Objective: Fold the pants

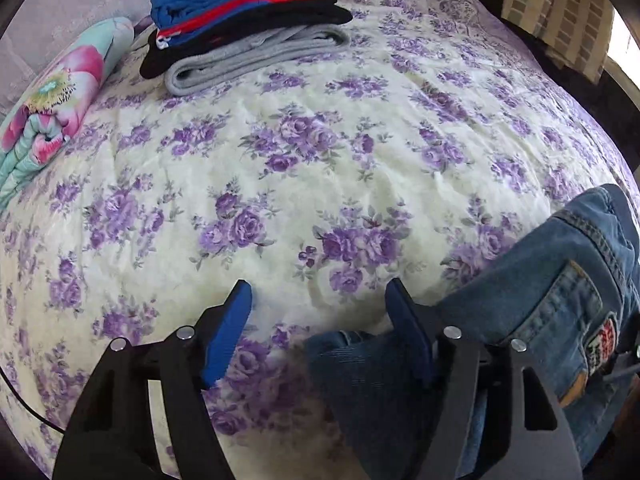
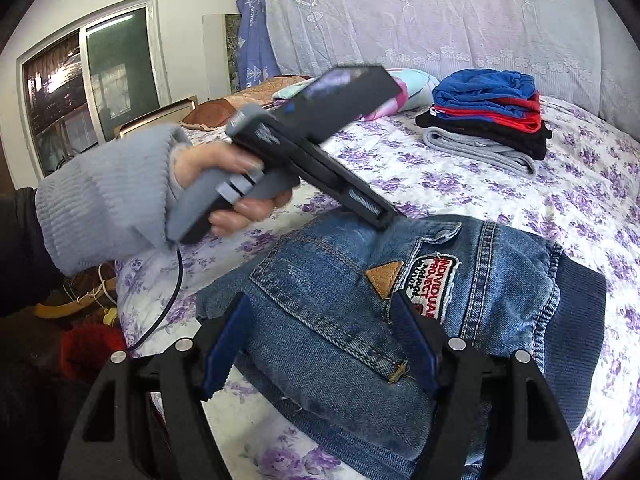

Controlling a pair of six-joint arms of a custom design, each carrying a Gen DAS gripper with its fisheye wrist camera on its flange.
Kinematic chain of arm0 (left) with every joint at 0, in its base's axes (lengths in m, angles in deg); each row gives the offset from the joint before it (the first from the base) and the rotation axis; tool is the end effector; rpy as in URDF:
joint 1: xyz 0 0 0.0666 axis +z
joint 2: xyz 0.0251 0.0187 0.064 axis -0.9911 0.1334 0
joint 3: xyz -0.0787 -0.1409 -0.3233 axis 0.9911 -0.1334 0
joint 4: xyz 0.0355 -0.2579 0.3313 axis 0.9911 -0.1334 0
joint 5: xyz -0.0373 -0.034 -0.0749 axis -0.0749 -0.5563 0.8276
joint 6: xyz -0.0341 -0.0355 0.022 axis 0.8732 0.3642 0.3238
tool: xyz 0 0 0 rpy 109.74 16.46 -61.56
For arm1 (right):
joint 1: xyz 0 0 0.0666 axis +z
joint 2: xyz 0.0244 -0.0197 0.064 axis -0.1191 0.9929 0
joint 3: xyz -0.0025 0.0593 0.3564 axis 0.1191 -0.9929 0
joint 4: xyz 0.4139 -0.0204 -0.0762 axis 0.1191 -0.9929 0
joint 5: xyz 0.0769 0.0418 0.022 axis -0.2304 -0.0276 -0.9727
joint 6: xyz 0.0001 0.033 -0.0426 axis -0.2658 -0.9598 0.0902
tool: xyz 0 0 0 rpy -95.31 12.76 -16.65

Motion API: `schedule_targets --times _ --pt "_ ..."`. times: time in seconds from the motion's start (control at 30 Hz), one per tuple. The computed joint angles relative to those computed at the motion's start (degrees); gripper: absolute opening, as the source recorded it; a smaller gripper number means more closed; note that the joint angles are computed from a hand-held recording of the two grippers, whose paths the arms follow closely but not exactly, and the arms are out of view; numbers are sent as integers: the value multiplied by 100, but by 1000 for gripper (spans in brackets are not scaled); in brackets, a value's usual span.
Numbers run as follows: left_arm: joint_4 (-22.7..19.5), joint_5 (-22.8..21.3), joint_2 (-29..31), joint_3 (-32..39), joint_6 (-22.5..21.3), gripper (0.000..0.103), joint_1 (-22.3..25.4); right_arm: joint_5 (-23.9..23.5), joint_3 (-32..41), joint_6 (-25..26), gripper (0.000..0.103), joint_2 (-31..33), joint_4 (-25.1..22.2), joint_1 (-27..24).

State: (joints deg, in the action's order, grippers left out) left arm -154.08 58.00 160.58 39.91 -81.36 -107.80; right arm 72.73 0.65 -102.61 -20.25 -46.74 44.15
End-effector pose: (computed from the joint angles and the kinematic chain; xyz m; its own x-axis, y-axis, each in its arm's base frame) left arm 0.4707 -0.2268 0.4366 -0.7624 0.4195 -0.4928 0.4938 0.8692 -0.0241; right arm 0.2525 0.3054 0.4717 -0.5516 -0.3245 -0.7684 -0.6172 0.7784 0.1143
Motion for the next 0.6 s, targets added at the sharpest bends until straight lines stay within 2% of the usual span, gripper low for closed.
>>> schedule_targets --times 0.07,0.13,0.17,0.23,0.3,0.37,0.43,0.5,0.53,0.57,0.6 --pt "131 -88 -21 -10 311 68 27 -68 -20 -39 74 -26 23 -20" --pt "207 -498 -81 20 492 68 30 -20 -34 -6 74 -37 22 14" --pt "167 -500 -139 62 548 66 61 9 -45 3 75 -43 26 30" --pt "183 -326 -416 15 482 66 33 29 -71 0 75 -62 56 46" --pt "337 -330 -790 -146 243 67 -176 -18 -92 10 78 -54 126 6" --pt "462 -349 -1036 -263 -10 76 -455 21 -104 43 82 -36 171 28" --pt "520 -329 -1082 -296 -148 79 -728 83 -87 82 84 0 180 44" --pt "504 -595 -914 -273 -336 80 -983 58 -95 76 84 -1 205 29" --pt "501 -800 -762 -258 -343 86 -1059 44 -105 69 84 -8 222 19" --pt "635 -849 -682 -338 -182 97 -1033 45 -109 57 84 -2 231 -7" --pt "674 -649 -582 -329 75 99 -915 5 -127 34 84 -10 263 -44"
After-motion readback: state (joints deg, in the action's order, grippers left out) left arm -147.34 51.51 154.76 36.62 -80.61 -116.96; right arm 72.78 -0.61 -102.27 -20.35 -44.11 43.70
